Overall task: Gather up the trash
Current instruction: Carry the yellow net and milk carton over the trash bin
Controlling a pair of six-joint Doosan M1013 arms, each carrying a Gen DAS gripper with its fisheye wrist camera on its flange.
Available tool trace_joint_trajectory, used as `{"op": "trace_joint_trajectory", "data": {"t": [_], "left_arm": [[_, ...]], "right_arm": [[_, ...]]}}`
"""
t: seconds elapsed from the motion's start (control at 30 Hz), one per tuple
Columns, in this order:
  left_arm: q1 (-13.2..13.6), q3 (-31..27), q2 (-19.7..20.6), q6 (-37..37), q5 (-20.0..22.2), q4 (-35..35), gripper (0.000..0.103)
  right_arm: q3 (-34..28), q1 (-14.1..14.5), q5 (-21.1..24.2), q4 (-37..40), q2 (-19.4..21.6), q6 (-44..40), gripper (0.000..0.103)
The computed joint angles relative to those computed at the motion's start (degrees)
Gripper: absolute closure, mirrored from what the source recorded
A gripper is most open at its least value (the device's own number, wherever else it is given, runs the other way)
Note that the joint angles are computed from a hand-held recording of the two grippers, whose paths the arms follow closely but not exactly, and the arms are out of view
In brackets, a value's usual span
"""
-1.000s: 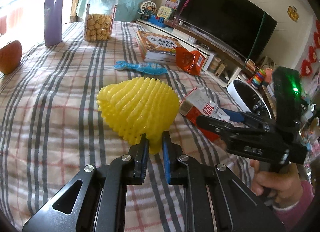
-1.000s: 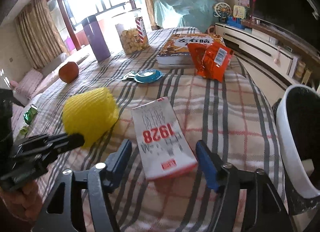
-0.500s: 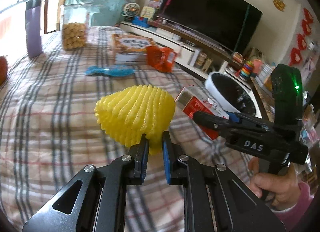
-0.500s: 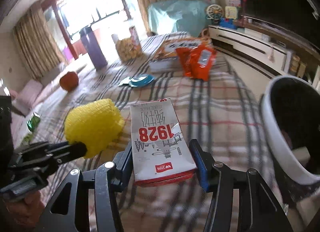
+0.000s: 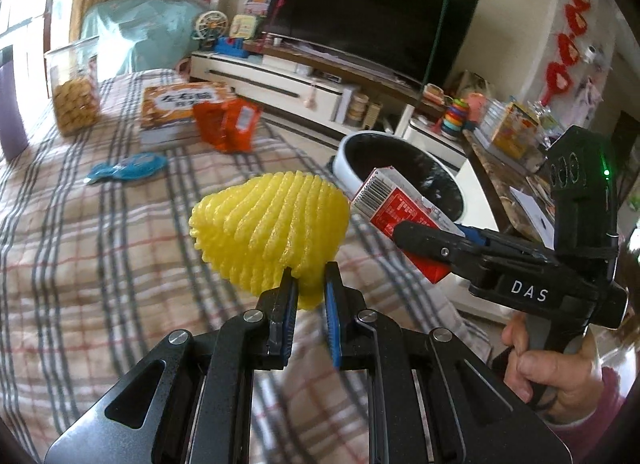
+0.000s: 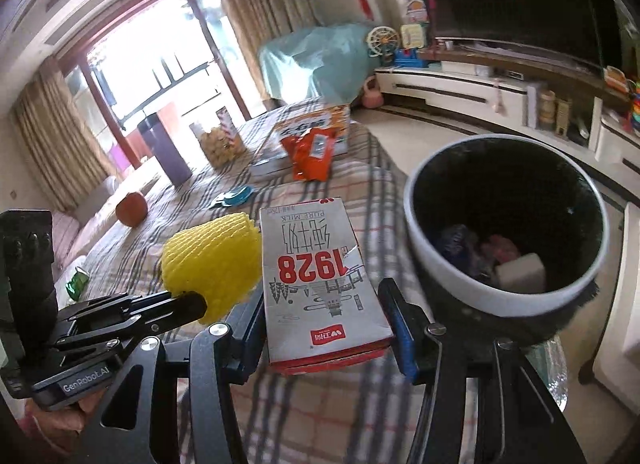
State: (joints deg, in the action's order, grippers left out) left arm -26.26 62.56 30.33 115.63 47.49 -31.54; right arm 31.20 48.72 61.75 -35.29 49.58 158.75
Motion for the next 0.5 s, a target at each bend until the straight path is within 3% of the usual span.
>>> {"op": "trace_joint_trajectory", "data": {"t": [0.23, 0.5], "left_arm": [[-1.6, -1.1, 0.4, 0.6, 0.6, 0.9, 0.091], [-3.2, -2.5, 1.0, 1.7, 1.3, 1.1, 0.091]], "right_arm": [[8.3, 0.1, -1.8, -3.3, -4.6, 6.5, 0.049], [13.6, 0.1, -2.2, -6.5, -7.9, 10.9, 0.049]]}}
